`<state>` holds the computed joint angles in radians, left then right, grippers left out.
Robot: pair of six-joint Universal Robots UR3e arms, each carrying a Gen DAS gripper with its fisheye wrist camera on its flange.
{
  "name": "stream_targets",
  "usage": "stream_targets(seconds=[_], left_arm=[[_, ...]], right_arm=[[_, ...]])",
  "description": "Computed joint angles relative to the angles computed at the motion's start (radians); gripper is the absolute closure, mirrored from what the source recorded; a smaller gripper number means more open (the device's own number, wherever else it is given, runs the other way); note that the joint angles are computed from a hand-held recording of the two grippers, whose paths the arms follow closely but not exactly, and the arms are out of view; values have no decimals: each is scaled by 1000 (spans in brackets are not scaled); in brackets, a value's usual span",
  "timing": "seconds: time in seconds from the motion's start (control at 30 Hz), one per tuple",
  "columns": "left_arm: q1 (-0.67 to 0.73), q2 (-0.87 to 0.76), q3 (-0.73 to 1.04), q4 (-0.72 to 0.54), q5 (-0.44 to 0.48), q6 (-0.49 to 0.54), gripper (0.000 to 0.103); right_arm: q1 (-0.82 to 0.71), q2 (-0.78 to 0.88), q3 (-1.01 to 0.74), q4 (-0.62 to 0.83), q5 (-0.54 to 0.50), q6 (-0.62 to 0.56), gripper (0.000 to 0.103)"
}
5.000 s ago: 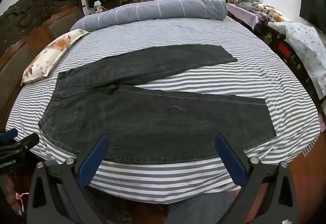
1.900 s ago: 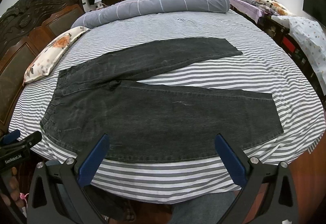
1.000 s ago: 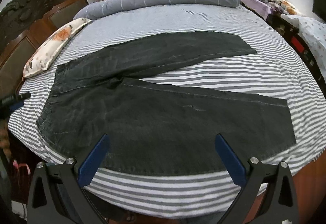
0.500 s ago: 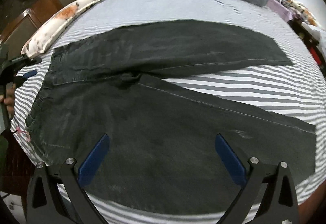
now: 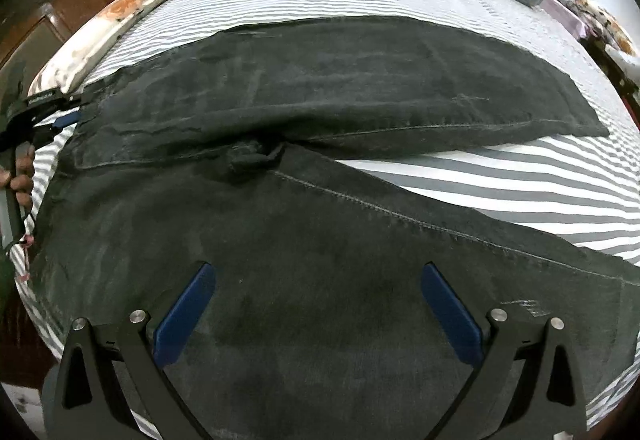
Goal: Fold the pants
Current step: 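Lower the left tool to the jeans waistband and close on it, then grasp the jeans hem with the right tool while the left tool holds the waistband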
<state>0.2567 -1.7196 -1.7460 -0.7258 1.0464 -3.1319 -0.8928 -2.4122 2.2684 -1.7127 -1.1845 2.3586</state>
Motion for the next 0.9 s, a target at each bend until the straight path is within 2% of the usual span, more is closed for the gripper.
stream_targets(seconds=[0.2, 0.37, 0.5, 0.53, 0.57, 0.6, 0.7, 0.8, 0.9], left_arm=[[-17, -84, 110, -43, -14, 22, 64], [-57, -190, 242, -50, 14, -24, 64], [-71, -208, 247, -25, 36, -55, 65], [-79, -197, 226, 7, 62, -45, 75], [-89, -191, 216, 25, 100, -39, 91], [-92, -185, 207, 32, 121, -34, 95], [-42, -151, 134, 81, 34, -32, 97], [-29, -104, 74, 139, 9, -45, 98], [-16, -55, 33, 179, -33, -69, 98]], right_arm=[[21, 58, 20, -101, -12, 44, 1], [28, 84, 26, -141, -9, 53, 1], [49, 162, -10, -164, -7, 45, 1], [61, 190, -25, -178, -4, 47, 1], [79, 234, -50, -198, 2, 45, 1], [98, 288, -88, -218, 14, 35, 1], [177, 463, -220, -288, 17, 36, 2], [253, 631, -372, -343, 2, 61, 2], [327, 796, -555, -336, 2, 43, 2]])
